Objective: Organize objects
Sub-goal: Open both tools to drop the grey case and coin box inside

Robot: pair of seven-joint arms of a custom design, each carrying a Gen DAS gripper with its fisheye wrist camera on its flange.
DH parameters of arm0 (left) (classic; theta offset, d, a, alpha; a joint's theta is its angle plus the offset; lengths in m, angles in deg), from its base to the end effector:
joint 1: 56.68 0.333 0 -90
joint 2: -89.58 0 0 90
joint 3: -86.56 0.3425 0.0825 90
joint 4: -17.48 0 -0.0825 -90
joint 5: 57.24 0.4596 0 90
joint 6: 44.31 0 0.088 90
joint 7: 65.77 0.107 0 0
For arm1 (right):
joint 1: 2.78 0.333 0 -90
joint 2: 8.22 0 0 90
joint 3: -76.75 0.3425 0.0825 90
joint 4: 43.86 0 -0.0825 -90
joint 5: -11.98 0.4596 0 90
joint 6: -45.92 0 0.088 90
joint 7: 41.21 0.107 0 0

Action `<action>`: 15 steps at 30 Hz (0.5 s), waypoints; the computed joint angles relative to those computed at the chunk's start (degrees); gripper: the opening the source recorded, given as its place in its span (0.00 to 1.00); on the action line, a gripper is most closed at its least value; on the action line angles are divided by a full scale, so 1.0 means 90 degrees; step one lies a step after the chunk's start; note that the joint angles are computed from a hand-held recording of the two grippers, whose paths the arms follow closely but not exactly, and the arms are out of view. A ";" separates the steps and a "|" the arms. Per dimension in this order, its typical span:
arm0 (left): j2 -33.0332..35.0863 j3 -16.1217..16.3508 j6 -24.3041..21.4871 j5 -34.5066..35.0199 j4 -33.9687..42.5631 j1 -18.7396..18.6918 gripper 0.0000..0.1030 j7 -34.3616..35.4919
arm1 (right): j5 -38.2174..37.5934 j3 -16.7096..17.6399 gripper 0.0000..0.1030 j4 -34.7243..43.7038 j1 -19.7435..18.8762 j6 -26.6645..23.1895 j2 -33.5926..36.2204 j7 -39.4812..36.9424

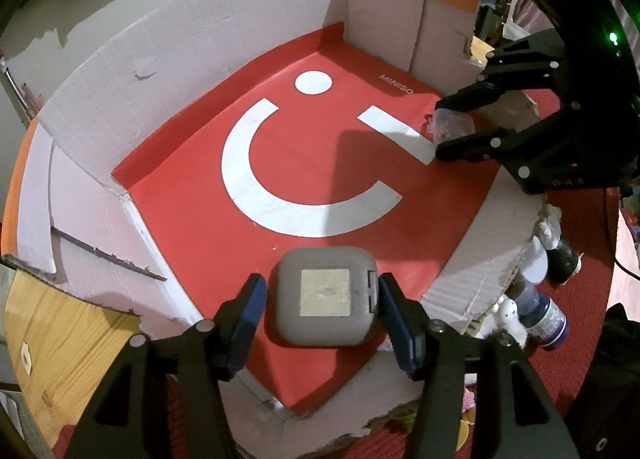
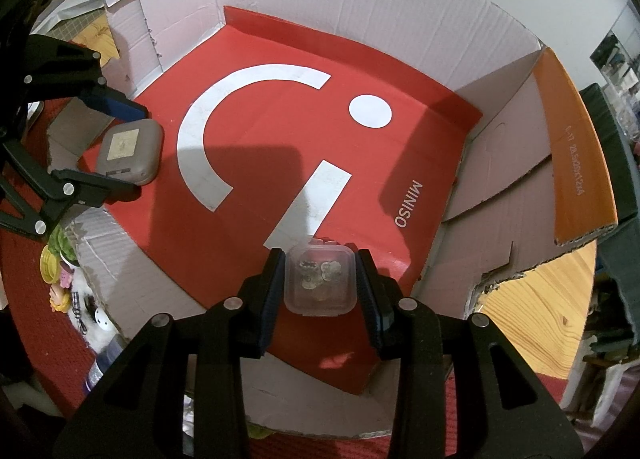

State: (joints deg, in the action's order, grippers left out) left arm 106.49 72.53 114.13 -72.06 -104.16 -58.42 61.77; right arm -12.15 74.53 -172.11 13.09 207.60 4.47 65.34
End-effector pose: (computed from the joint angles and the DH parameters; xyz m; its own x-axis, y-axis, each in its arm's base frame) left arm 0.6419 -0.1668 0.2801 -0.6315 -0.7754 0.0005 -0.7138 0.5810 -0.3910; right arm 0.6037 0.1677 0.2724 0.2877 -0.9426 0.1693 -0.8715 -0.3310 -0.3619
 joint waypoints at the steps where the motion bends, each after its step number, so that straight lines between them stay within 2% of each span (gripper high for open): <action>1: 0.0069 -0.0002 -0.0006 -0.0010 0.0059 0.0008 0.58 0.0007 | -0.0060 -0.0030 0.40 -0.0014 0.0023 -0.0009 -0.0014 0.0056; 3: 0.0087 -0.0005 -0.0018 -0.0008 0.0084 0.0014 0.58 -0.0011 | -0.0058 -0.0030 0.44 -0.0052 0.0003 -0.0004 -0.0044 0.0063; 15: 0.0047 -0.0070 0.0294 -0.0057 -0.0026 0.0082 0.62 0.0043 | -0.0199 -0.0045 0.45 -0.0351 -0.0079 0.0099 -0.0335 0.0221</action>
